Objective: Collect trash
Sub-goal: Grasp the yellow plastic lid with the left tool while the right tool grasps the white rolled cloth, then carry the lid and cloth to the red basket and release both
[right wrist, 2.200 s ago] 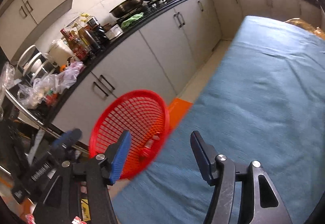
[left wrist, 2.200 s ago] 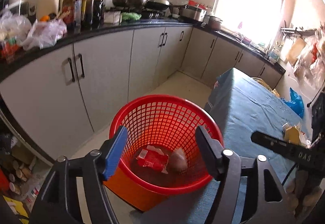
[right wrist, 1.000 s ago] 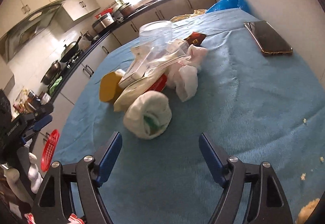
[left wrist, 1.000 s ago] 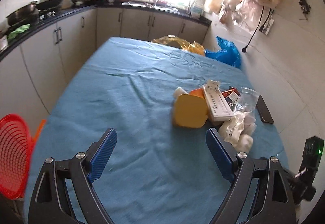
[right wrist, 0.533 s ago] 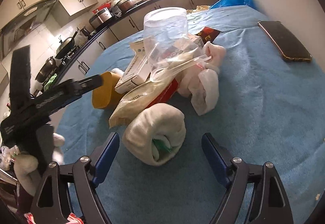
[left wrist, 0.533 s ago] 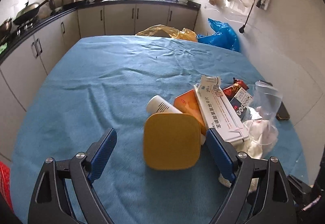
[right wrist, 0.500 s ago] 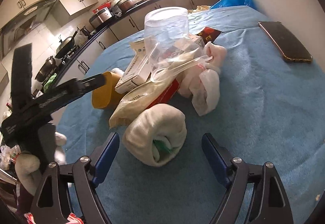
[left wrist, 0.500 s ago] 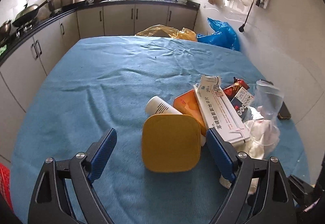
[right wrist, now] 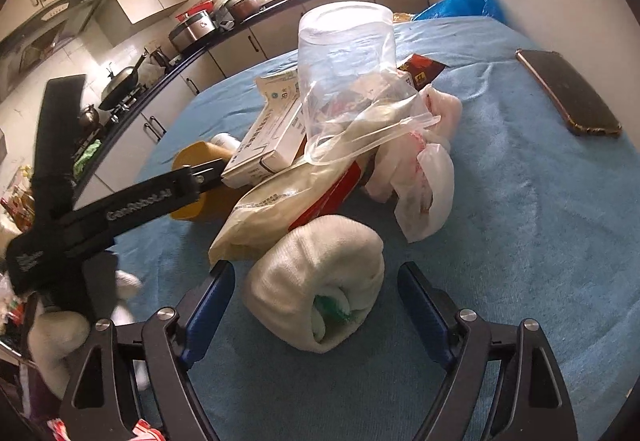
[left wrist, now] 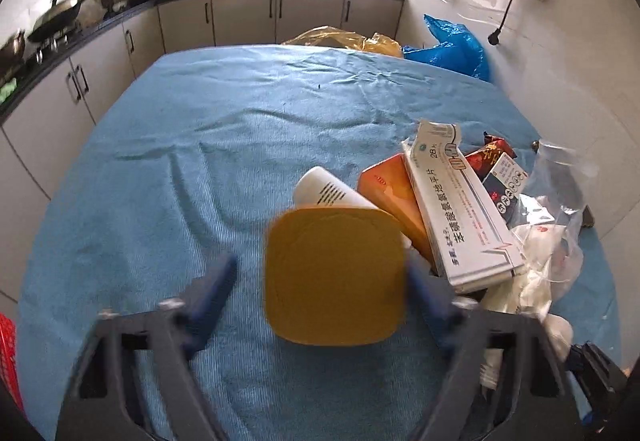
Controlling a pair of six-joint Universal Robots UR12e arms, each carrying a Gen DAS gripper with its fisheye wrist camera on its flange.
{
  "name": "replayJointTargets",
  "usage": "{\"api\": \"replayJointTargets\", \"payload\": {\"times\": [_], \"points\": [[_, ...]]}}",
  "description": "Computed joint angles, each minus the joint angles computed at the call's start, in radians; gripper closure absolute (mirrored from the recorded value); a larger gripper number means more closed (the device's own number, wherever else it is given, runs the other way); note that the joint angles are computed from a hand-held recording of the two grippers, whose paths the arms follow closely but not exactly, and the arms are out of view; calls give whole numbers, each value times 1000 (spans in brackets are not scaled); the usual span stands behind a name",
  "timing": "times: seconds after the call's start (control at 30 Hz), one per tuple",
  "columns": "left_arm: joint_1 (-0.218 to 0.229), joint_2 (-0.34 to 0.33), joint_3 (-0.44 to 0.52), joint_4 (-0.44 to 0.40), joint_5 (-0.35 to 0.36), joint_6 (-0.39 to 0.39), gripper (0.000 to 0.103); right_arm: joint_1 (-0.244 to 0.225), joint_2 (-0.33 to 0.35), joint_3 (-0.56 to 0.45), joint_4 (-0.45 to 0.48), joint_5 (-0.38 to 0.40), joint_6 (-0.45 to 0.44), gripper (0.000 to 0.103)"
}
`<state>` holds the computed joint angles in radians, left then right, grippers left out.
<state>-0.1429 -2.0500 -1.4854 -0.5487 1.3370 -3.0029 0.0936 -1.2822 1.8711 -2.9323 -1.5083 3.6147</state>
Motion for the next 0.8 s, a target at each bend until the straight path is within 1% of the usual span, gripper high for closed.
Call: {"api": "replayJointTargets", "payload": {"times": [0.07, 0.1, 0.13, 0.2, 0.23, 0.27, 0.33, 0.47, 0.63, 0.8], "points": [[9, 8, -6, -17, -19, -21, 39, 4, 3, -6, 6, -13, -7, 19], [16, 15, -13, -21, -38, -27, 39, 5, 4, -4, 1, -9, -9, 26], [22, 23, -23, -25, -52, -28, 39, 3, 3, -3, -1, -2, -13, 38], [31, 38, -39, -27, -70, -40, 39, 5, 2, -1, -6, 1, -22, 45], [38, 49, -51, -26, -79, -48, 39, 5, -1, 4, -14, 2, -26, 52], [43, 60, -63, -22, -90, -54, 39, 5, -4, 8, -20, 3, -31, 54], [57, 87, -95, -2, -110, -61, 39, 8, -13, 15, -20, 2, -34, 56], [76, 139, -160, 58, -121, -64, 39, 7, -34, 46, -35, 23, -17, 56], [102, 204, -252, 154, -127, -90, 39, 8, -70, 94, -58, 38, 2, 56], [125, 257, -321, 213, -116, -106, 39, 18, -92, 115, -74, 47, 3, 56]]}}
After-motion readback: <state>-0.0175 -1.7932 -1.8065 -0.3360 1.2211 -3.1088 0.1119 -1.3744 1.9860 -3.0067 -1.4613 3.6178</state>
